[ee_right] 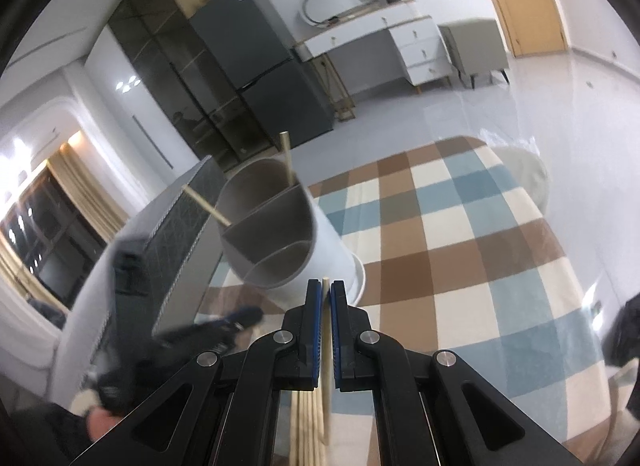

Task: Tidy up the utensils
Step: 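Grasp a chopstick with the left gripper while the right gripper lifts its chopstick, then carry both held chopsticks over the utensil holder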

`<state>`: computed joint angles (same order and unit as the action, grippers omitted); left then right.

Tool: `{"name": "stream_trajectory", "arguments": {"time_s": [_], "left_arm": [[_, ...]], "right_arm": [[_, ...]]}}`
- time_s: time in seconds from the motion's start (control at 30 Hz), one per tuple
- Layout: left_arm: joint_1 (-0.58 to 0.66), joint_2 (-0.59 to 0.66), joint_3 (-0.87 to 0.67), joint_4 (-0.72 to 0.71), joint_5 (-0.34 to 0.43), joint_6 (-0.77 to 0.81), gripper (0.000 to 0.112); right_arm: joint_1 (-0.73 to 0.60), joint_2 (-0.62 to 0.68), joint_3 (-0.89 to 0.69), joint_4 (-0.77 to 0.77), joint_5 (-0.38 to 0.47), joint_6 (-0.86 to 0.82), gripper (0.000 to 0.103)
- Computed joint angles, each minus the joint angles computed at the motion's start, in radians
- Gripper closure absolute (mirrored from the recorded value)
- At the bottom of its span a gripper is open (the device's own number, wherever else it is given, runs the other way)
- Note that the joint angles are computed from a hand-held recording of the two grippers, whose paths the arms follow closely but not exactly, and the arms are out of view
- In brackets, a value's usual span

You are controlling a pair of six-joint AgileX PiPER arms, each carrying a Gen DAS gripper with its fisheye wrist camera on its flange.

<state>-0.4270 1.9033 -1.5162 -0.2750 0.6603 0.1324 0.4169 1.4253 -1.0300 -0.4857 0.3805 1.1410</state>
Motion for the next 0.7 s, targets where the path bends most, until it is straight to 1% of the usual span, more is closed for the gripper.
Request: {"name": "stream_trajectory", "arguments": {"time_s": [0.1,0.17,0.2,0.23,0.3,0.4,0.47,0.53,0.57,0.6,0.7], "left_arm": [[0.006,-0.105,0.119,-0.111,-0.074,0.092,0.11],[-0.012,-0.184,0.211,-0.129,-0.137,0.111,0.11],[-0.042,-0.207,0.234,-0.122,-0.162,0.087,0.11],[-0.042,-0.225,0.256,-0.143,-0.178,0.103,0.11],[-0.048,-0.253,0.295,-0.184,-0.219,0.132,0.11],[0.013,-0.273,0.342,-0.379,-0.237,0.341,0.11],[0.035,-0.291,0.364,-0.461,-0.237,0.42,0.11],[0.048,-0.307,0.374,-0.493,-0.235,0.444,0.11],[0.053,-0.31,0.372,-0.495,-0.238,0.441,0.11],[0.037,-0.351,0.389,-0.467,-0.236,0.398,0.11],[0.043,-0.373,0.383,-0.483,-0.233,0.402,0.11]], "right_arm": [[0.073,-0.019,0.008,-0.175,0.042,0.151,0.099],[0.119,-0.036,0.021,-0.274,0.079,0.257,0.099],[0.135,-0.042,0.024,-0.305,0.095,0.291,0.099],[0.161,-0.049,0.029,-0.352,0.121,0.343,0.099],[0.197,-0.054,0.028,-0.394,0.164,0.385,0.1],[0.243,-0.051,0.018,-0.443,0.226,0.431,0.1],[0.27,-0.05,0.009,-0.472,0.266,0.455,0.1],[0.291,-0.052,0.002,-0.497,0.296,0.473,0.1],[0.302,-0.052,-0.001,-0.509,0.312,0.48,0.1],[0.312,-0.051,-0.007,-0.52,0.328,0.483,0.1],[0.338,-0.051,-0.019,-0.542,0.364,0.49,0.1]]}}
